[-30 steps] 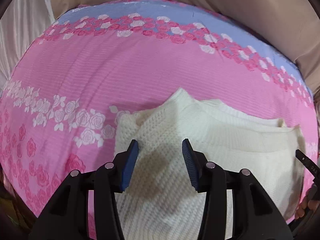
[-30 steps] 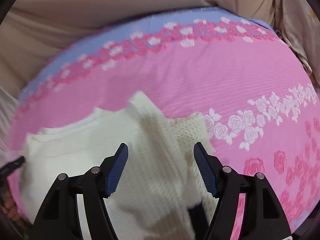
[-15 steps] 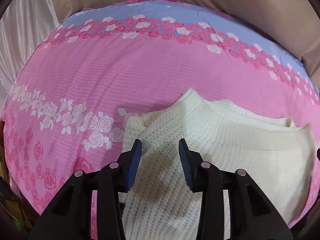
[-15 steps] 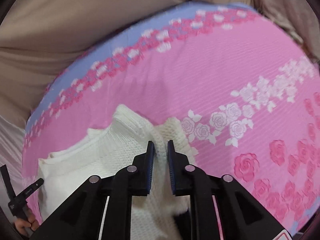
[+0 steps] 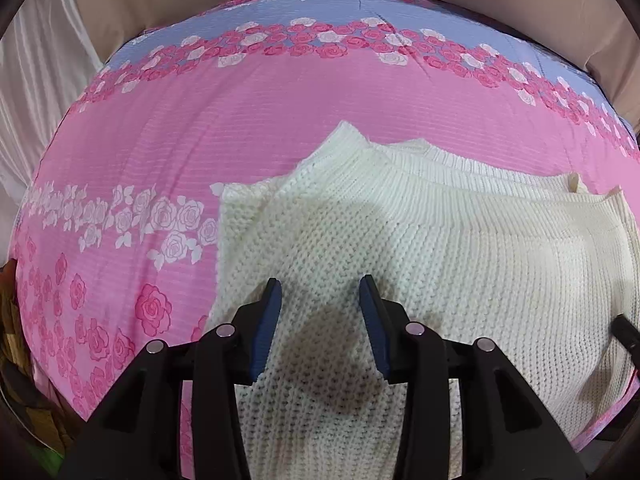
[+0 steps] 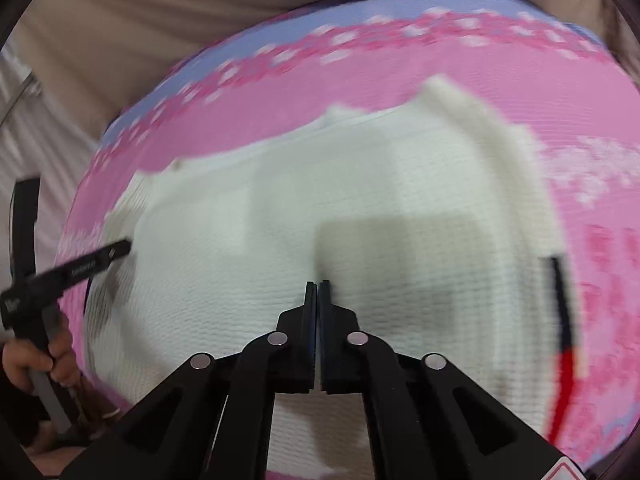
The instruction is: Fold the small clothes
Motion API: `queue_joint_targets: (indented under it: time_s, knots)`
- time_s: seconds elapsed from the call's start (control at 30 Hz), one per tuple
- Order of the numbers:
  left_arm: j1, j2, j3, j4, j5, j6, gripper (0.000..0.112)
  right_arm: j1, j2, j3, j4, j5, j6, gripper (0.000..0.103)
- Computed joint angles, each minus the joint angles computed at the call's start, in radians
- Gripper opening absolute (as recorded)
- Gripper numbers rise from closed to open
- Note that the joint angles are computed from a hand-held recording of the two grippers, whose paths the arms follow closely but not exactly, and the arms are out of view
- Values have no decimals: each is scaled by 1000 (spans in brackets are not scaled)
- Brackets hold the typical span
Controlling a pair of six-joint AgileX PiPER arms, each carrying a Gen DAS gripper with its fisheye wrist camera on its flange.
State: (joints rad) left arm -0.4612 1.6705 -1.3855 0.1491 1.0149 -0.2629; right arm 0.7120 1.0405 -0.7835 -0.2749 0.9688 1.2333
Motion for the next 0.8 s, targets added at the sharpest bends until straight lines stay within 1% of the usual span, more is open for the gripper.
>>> queue_joint_targets:
  time_s: [0.07,0.1,0.13,0.17,0.23,0.27,0.3,0.33,0.4,0.43,0.47,0.5,0.53,0.57,0.6,0.63,0.67,0.7,0.73,0.77,0.8]
  knots:
    - [-6,0,1,9,1,-7,40,7,-39,9,-38,102,14,3]
    - [-7,-1,2,10,1,-8,40,-6,-46,20,-48,134,5,2]
    - [-7,-1,2,8,1,-6,40,-49,-71,56,-51,157,-14,1]
    - [-6,-1,4,7,-2,-3,40,-113,-127,109,-31,162,-33,0]
    - [-8,1,11,13,-11,-10,41,-272,-262,197,57,94,-130,0]
    - [-12,1,12,20,-12,-18,41,-302,-286,211,74,85,-149,0]
    - [-15,2,10,26,-10,-25,41,-292,-274,195,72,103,-142,0]
    - [-18,3,9,31,-8,-30,41,-241,-251,163,46,131,-97,0]
    - [-22,3,7,34,-4,-34,41,-83,-236,115,-55,190,44,0]
    - [-19,3,6,28,-3,-34,41,-54,-216,104,-79,219,68,0]
    - [-10,0,3,8,1,-25,41,-65,-194,103,-67,230,58,0]
    - [2,-4,-1,-15,10,-13,41,-115,-194,142,-41,204,27,0]
    - [20,-13,-5,-46,22,3,41,-192,-234,177,8,160,-37,0]
    - [51,-37,-2,-92,27,23,41,-244,-271,178,42,154,-73,0]
    - [78,-59,6,-130,20,37,44,-272,-286,149,61,179,-90,0]
    - [111,-80,12,-161,2,44,52,-265,-286,111,39,205,-86,8]
    - [124,-79,4,-157,-7,35,55,-263,-273,68,8,223,-96,14]
    - [130,-66,-12,-142,-9,19,59,-301,-249,32,7,218,-144,27]
    - [131,-42,-37,-124,-2,6,59,-360,-224,2,22,192,-211,34]
    - [134,-6,-69,-112,9,2,59,-443,-187,-22,54,139,-300,47]
    - [134,31,-94,-105,14,1,58,-493,-145,-39,77,100,-356,52]
